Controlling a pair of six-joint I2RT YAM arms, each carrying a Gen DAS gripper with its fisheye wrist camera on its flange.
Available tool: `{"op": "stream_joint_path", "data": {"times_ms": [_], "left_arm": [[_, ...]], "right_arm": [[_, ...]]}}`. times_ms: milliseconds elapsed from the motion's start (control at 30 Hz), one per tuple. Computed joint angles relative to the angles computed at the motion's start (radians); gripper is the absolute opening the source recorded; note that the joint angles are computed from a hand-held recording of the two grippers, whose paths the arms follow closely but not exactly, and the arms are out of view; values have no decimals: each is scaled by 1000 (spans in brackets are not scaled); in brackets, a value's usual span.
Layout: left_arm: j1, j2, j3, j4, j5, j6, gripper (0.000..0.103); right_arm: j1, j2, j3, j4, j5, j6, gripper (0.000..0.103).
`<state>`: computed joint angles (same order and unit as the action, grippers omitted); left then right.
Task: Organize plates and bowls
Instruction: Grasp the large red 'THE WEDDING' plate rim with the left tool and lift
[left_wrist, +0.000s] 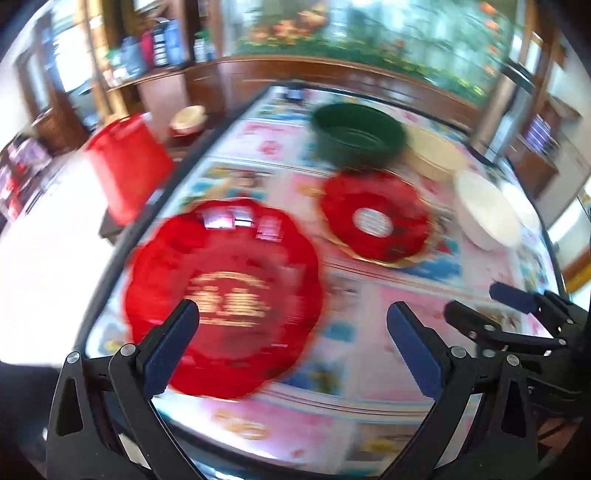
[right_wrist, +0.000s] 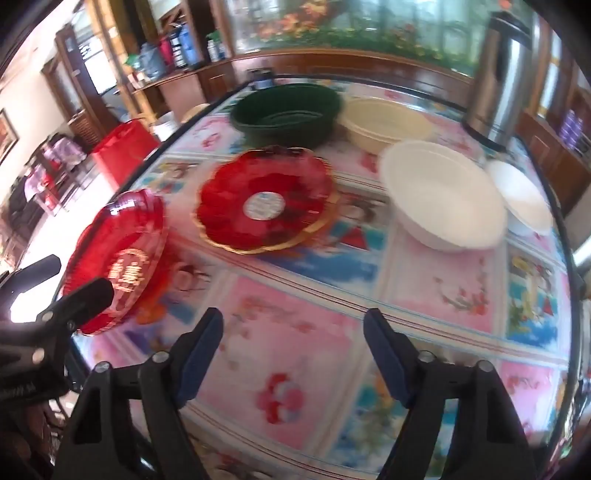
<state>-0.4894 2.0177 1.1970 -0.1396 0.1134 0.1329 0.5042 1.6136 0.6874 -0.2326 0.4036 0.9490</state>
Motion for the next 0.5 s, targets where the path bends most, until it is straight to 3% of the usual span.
{"op": "stream_joint_path", "data": {"times_ms": [300,367,500], "left_arm": [[166,152,210,-84,-95,15,103],[203,204,273,-124,-58,8,103],[235,306,384,-205,1,-51,103]], "right_arm": [[-51,284,318,8,-169,-169,62],[-65,332,365,9,-214,-177,57],[-75,382,426,2,-262,-194,57]]}}
